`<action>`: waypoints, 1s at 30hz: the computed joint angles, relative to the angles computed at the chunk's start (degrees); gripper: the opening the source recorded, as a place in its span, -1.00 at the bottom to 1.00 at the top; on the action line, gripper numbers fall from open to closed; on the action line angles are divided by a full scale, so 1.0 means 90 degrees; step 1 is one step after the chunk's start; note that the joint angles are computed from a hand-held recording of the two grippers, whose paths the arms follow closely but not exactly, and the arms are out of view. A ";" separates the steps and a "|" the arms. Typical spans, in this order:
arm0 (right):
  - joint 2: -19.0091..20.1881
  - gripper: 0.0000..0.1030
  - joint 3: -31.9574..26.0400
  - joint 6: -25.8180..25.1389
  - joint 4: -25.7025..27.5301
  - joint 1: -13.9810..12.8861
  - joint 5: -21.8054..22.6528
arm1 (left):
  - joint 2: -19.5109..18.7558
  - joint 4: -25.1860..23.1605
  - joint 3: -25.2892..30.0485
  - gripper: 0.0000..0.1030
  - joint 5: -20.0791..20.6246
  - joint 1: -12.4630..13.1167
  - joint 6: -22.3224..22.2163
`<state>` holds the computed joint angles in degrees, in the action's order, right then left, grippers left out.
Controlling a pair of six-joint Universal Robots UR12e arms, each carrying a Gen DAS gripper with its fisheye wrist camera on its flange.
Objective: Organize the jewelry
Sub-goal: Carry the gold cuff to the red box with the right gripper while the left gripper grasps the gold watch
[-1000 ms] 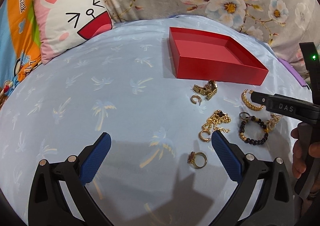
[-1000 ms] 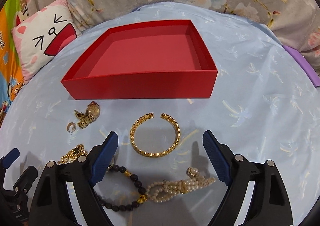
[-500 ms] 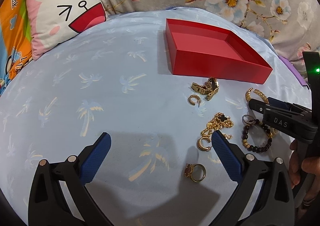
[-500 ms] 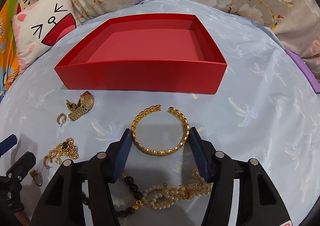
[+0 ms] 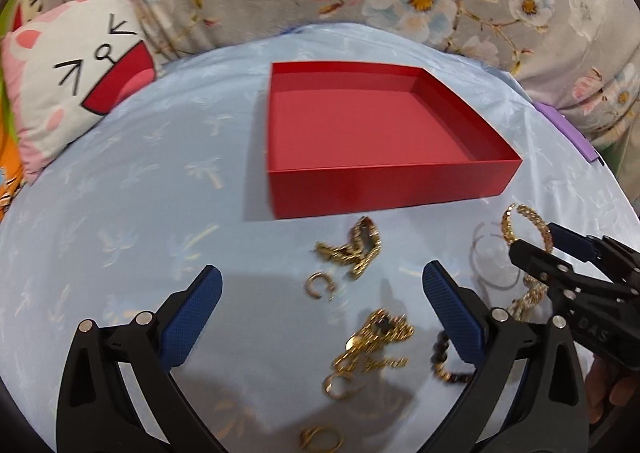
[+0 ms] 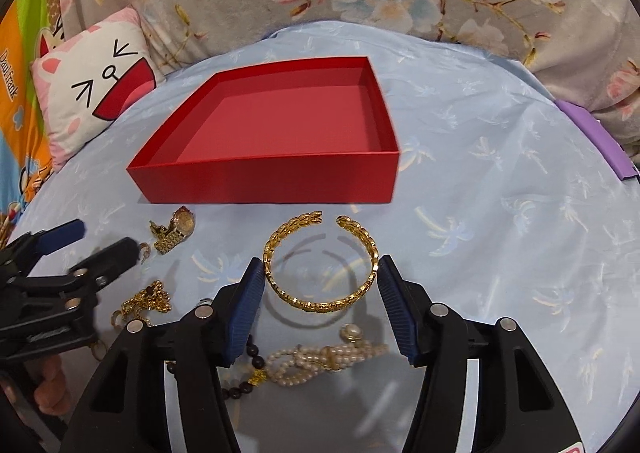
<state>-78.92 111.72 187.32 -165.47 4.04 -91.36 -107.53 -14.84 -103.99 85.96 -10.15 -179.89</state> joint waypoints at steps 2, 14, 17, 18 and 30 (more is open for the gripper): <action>-0.0036 0.11 0.0034 0.0046 0.0012 -0.0056 0.0046 | -0.0151 -0.0104 0.0159 0.90 0.0178 -0.0074 0.0010; -0.0050 0.11 0.0095 0.0110 0.0120 -0.0188 0.0304 | -0.0417 -0.0351 0.0408 -0.15 0.0094 -0.0149 0.0002; -0.0037 0.11 0.0089 0.0083 0.0175 -0.0195 0.0398 | -0.0412 -0.0300 0.0385 -0.48 -0.0043 -0.0138 0.0077; -0.0033 0.11 0.0086 0.0072 0.0183 -0.0194 0.0415 | -0.0403 -0.0299 0.0371 -0.70 -0.0148 -0.0122 0.0108; -0.0282 0.11 -0.0072 -0.0383 -0.0058 -0.0282 0.0729 | 0.0148 -0.0623 0.0127 -0.76 -0.1545 0.0207 0.0405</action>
<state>-81.45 111.08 183.88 -166.00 1.51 -84.80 -106.20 -20.45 -102.85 72.06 -8.28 -176.24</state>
